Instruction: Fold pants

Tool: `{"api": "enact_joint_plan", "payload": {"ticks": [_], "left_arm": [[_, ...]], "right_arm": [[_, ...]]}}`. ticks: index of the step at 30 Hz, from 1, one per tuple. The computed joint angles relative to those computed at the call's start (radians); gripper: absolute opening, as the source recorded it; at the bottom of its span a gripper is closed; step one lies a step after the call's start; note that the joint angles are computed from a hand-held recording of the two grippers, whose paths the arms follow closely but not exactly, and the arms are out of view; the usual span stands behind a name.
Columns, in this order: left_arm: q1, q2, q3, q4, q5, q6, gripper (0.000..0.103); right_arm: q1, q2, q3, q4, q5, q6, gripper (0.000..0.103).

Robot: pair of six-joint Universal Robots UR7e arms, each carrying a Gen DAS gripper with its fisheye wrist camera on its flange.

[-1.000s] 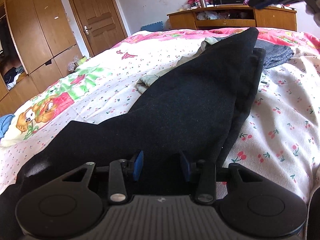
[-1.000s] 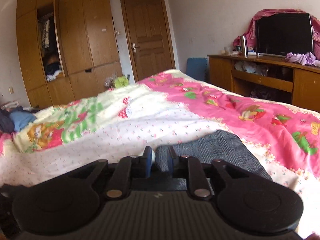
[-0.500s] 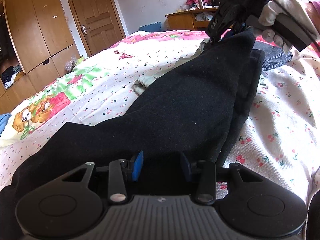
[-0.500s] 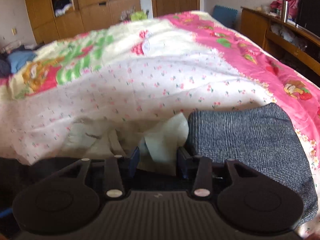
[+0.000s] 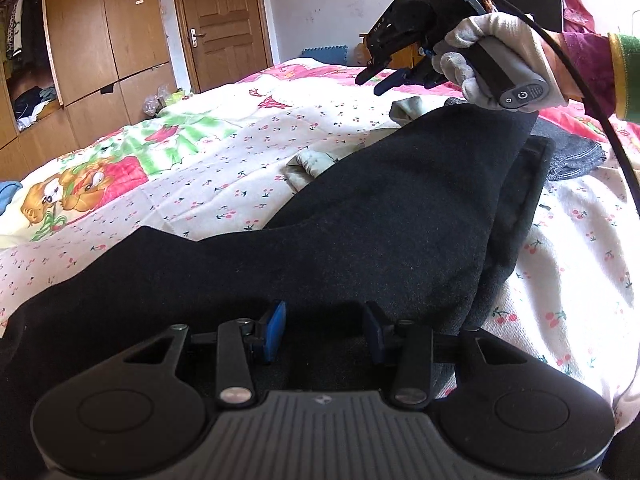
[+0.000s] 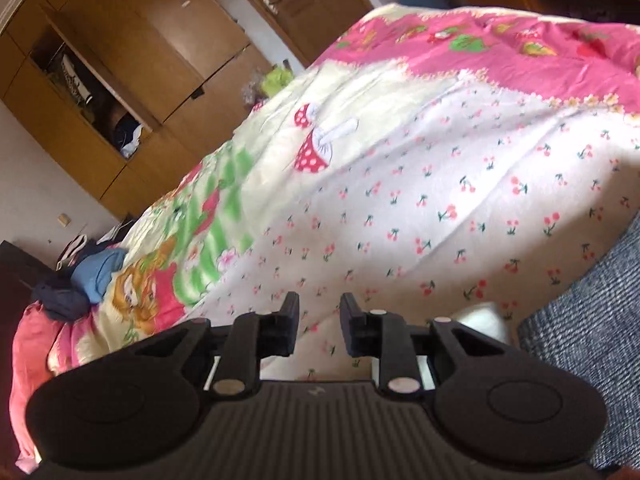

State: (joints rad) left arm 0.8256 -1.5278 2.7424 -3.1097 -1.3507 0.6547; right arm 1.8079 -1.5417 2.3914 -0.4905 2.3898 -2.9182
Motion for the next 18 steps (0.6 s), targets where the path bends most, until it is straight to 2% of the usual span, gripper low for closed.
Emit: {"api": "enact_joint_plan", "payload": {"ticks": [2,3,6,7,8,9,10,11,12,14,15,16,17,18], "left_arm": [[-0.010,-0.011,0.013,-0.007,-0.002,0.025,0.056],[-0.017,-0.018,0.025,-0.016,-0.003,0.047,0.056],[-0.043,-0.030,0.066,-0.062,0.003,0.095,0.056],[-0.046,-0.035,0.073,-0.059,0.001,0.099,0.056],[-0.048,-0.041,0.076,-0.050,-0.002,0.095,0.056],[-0.047,-0.048,0.075,-0.037,-0.004,0.091,0.056],[-0.053,-0.051,0.075,-0.031,0.002,0.086,0.056],[-0.060,-0.057,0.075,-0.022,0.010,0.080,0.056],[-0.068,-0.068,0.073,-0.006,0.017,0.073,0.056],[-0.080,-0.086,0.071,0.019,0.028,0.067,0.056],[-0.085,-0.092,0.072,0.026,0.034,0.070,0.056],[-0.088,-0.093,0.073,0.026,0.038,0.079,0.056],[-0.093,-0.091,0.076,0.022,0.044,0.088,0.056],[-0.094,-0.087,0.080,0.010,0.047,0.103,0.056]], "right_arm": [[0.053,0.005,-0.005,0.021,0.037,-0.028,0.025],[0.101,0.004,0.005,0.010,0.077,-0.037,0.025],[0.311,0.011,0.074,-0.112,0.258,-0.080,0.026],[0.372,0.032,0.078,-0.111,0.325,-0.064,0.029],[0.416,0.065,0.069,-0.069,0.386,-0.009,0.038],[0.438,0.102,0.051,0.015,0.422,0.086,0.040],[0.430,0.121,0.049,0.072,0.421,0.147,0.040],[0.417,0.128,0.052,0.086,0.415,0.165,0.040],[0.395,0.120,0.062,0.062,0.404,0.141,0.040],[0.306,0.069,0.089,-0.017,0.306,-0.024,0.039],[0.266,0.072,0.077,-0.032,0.288,-0.089,0.040],[0.230,0.075,0.058,-0.011,0.260,-0.121,0.040],[0.193,0.087,0.029,0.052,0.233,-0.111,0.038],[0.129,0.103,-0.003,0.157,0.188,-0.059,0.038]]}}
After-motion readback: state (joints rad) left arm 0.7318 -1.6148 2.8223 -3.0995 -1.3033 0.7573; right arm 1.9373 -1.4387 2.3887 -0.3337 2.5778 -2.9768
